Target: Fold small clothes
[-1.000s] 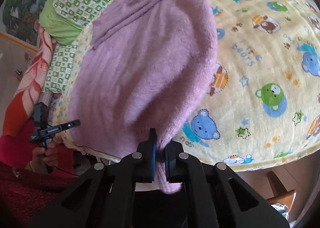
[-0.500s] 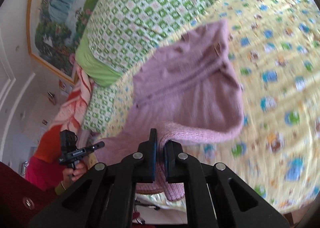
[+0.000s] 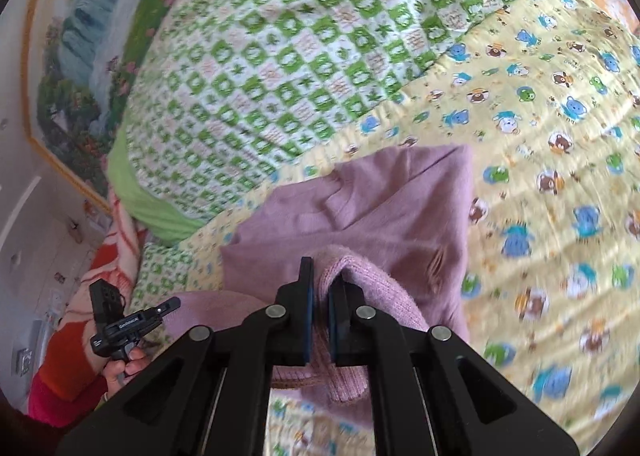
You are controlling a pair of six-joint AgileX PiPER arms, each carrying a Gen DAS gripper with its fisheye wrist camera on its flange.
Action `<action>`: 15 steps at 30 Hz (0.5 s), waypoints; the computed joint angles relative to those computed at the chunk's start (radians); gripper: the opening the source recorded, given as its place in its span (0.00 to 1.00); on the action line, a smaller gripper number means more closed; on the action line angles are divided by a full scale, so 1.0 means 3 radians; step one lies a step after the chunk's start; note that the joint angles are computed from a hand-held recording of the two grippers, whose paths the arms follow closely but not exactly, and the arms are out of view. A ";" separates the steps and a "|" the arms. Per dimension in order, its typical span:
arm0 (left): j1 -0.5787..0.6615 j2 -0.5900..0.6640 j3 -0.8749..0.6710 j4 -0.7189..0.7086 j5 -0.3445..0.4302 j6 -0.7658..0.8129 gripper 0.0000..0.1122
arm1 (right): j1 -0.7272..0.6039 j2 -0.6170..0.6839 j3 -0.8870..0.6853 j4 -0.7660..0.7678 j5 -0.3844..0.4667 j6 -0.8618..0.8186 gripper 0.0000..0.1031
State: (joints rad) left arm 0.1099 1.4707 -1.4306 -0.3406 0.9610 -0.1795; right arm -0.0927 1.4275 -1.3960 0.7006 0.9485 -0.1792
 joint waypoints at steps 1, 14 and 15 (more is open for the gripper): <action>0.0026 0.0169 -0.0109 -0.0006 -0.0025 0.0006 0.07 | -0.0003 0.0118 -0.0077 -0.0003 -0.0026 0.0007 0.06; 0.0018 0.1532 -0.1212 0.0309 0.0023 -0.0240 0.09 | 0.0181 0.1415 -0.1192 -0.1004 -0.0065 0.0645 0.07; 0.0015 0.1528 -0.1197 0.0306 0.0022 -0.0244 0.10 | 0.0177 0.1463 -0.1233 -0.1000 -0.0046 0.0665 0.07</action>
State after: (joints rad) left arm 0.1143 1.9290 -1.7896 -0.2487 0.9677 -0.2528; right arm -0.0397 1.8664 -1.7659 0.4005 0.9348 0.0204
